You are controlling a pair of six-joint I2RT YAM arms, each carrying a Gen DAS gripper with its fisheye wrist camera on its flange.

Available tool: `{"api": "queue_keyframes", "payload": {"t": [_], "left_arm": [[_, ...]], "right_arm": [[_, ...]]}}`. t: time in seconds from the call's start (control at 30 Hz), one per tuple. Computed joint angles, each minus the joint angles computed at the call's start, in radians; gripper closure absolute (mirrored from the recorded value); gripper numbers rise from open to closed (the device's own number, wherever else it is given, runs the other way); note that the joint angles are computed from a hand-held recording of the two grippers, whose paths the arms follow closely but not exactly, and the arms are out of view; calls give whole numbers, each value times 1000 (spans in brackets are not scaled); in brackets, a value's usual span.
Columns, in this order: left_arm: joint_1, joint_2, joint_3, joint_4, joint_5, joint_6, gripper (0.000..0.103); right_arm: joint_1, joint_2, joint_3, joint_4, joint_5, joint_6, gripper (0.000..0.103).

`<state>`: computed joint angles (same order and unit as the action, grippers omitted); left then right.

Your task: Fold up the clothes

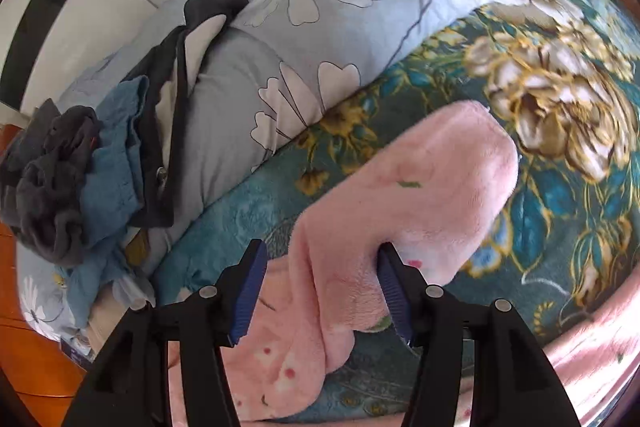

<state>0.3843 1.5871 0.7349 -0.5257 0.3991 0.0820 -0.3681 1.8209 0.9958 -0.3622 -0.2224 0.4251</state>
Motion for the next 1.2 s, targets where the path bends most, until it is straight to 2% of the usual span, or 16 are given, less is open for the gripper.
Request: {"api": "queue_keyframes", "payload": {"t": [0.13,0.2,0.37,0.43,0.63,0.7,0.77,0.8,0.97,1.1,1.2], "left_arm": [[12,-53,-38,-24,-42,35,48],[26,-65,-56,-22,-44,41,48],[20,-53,-80,-12,-46,25,48],[0,-56,-88,-8,-46,15,48],[-47,-75,-96,-11,-42,-11,48],[-54,-73,-95,-10,-43,-17,48],[-57,-69,-96,-7,-43,-20,48],[-59,-66,-96,-5,-42,-21,48],[-77,-63,-98,2,-31,-36,48],[-109,-82,-83,0,-15,-58,48],[-132,-91,-86,12,5,-78,48]], "right_arm": [[56,-20,41,-8,126,-1,46],[55,-20,41,7,146,-25,46],[15,108,94,-37,-24,-133,46],[11,139,90,-42,-22,-143,46],[-56,169,19,-7,-50,-69,47],[-93,159,-4,15,-79,-40,53],[-118,159,1,9,-94,-27,73],[-128,163,13,-3,-98,-30,90],[-163,115,67,-46,-193,-58,95],[-199,-47,103,-37,-309,-111,97],[-245,-195,65,29,-379,-149,99]]}}
